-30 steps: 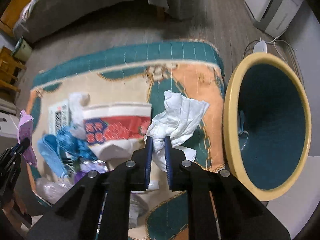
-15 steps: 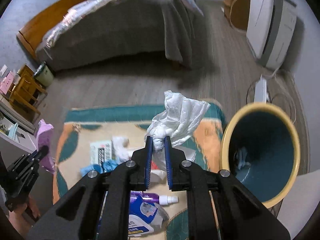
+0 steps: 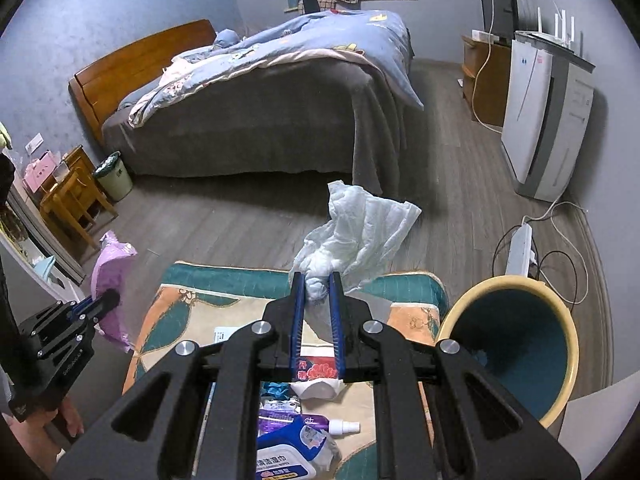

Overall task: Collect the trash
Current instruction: 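Lift the white tissue over the bin with the right gripper and release it, then lower the pink wrapper into the bin and open the left gripper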

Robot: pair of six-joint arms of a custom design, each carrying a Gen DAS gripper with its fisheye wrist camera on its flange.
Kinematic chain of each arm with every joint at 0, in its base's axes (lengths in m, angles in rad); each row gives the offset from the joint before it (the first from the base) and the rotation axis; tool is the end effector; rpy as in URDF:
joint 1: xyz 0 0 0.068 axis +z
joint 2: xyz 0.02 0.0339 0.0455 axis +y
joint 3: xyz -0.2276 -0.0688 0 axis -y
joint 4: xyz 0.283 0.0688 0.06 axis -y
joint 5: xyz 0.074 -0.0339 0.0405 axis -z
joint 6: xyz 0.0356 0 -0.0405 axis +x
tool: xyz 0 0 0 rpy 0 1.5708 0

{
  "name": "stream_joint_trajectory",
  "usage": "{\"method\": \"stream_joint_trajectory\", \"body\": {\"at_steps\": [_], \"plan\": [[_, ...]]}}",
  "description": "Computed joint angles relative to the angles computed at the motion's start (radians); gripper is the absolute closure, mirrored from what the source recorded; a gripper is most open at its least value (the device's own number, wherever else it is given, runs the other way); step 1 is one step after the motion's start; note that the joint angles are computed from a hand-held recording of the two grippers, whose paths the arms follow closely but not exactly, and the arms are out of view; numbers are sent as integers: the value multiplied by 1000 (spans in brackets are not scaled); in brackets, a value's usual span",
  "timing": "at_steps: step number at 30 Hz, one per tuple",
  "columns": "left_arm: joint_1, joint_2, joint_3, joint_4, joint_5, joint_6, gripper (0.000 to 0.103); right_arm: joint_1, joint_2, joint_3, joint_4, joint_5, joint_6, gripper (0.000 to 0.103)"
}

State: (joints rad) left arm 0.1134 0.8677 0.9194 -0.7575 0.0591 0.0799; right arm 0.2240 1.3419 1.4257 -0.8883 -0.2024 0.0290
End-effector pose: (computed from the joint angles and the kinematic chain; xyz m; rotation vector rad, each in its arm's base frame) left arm 0.2345 0.0246 0.2906 -0.0071 2.2753 0.0344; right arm 0.3112 0.0782 0.3402 -0.3289 2.3612 0.3611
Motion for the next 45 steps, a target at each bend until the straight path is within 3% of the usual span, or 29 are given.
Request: {"method": "stream_joint_trajectory", "body": {"at_steps": [11, 22, 28, 32, 42, 45], "plan": [[-296, 88, 25, 47, -153, -91, 91, -174, -12, -18, -8, -42, -99, 91], [-572, 255, 74, 126, -290, -159, 91, -454, 127, 13, 10, -127, -171, 91], [-701, 422, 142, 159, -293, -215, 91, -538, 244, 41, 18, -88, -181, 91], [-765, 546, 210, 200, -296, -209, 91, -589, 339, 83, -4, -121, -134, 91], [-793, 911, 458, 201, -170, -202, 90, -643, 429, 109, -14, -107, -93, 90], [-795, 974, 507, 196, -160, -219, 80, -642, 435, 112, -3, -86, -85, 89]]}}
